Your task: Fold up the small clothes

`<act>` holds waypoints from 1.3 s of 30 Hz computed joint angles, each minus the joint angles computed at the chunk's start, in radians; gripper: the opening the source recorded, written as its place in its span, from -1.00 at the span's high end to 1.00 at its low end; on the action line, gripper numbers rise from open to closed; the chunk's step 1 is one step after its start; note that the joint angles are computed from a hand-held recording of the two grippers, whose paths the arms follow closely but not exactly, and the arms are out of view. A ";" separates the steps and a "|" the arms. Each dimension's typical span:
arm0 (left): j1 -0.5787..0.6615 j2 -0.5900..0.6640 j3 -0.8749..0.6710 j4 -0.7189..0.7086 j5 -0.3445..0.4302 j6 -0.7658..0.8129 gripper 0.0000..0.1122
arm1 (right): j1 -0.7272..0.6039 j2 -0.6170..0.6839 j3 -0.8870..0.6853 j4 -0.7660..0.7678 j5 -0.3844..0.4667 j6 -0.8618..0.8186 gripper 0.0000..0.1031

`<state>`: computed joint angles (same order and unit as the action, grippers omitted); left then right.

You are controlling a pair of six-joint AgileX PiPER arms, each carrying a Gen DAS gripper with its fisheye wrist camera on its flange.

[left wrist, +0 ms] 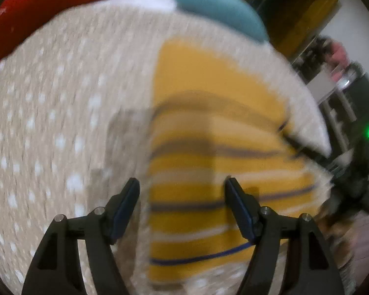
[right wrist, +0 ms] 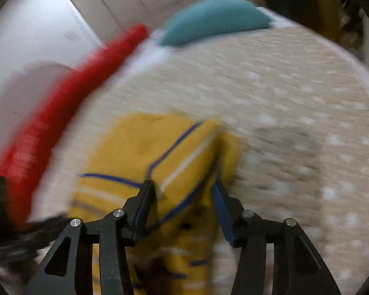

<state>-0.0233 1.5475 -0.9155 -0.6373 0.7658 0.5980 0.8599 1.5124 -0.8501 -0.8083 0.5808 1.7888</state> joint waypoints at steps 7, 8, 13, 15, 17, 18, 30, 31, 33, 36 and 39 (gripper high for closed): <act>0.113 -0.249 0.201 -0.088 -0.053 0.098 -0.35 | 0.252 -0.037 -0.176 -0.113 0.343 0.040 -0.20; 0.111 -0.295 0.224 -0.066 -0.077 0.080 -0.38 | 0.264 -0.026 -0.199 -0.112 0.334 0.012 -0.20; 0.083 -0.389 0.268 0.012 -0.109 0.034 -0.46 | 0.255 0.111 -0.279 -0.001 0.249 -0.107 -0.17; 0.080 -0.385 0.258 0.025 -0.097 0.032 -0.46 | 0.239 0.174 -0.294 0.071 0.285 -0.150 -0.15; 0.093 -0.371 0.241 0.023 -0.093 0.050 -0.46 | 0.253 0.156 -0.222 0.025 0.245 -0.060 -0.16; 0.089 -0.365 0.239 0.027 -0.103 0.049 -0.46 | 0.268 0.138 -0.193 0.006 0.234 -0.015 -0.16; 0.061 -0.226 0.255 0.027 -0.133 0.045 -0.50 | 0.386 0.063 -0.133 -0.022 0.360 0.075 -0.16; 0.082 -0.250 0.262 0.017 -0.113 0.061 -0.50 | 0.414 0.045 -0.144 -0.057 0.403 0.102 -0.16; 0.123 -0.312 0.296 -0.009 -0.098 0.104 -0.50 | 0.440 0.022 -0.174 -0.116 0.478 0.124 -0.16; 0.152 -0.399 0.343 -0.023 -0.084 0.106 -0.50 | 0.354 0.045 -0.246 -0.113 0.445 0.007 -0.16; 0.170 -0.472 0.375 -0.027 -0.056 0.095 -0.50 | 0.205 0.106 -0.282 -0.055 0.319 -0.127 -0.04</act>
<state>0.1463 1.0752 -0.5400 -0.6640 0.7098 0.6926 1.0654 1.6186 -1.1325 -0.8630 0.8998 1.6623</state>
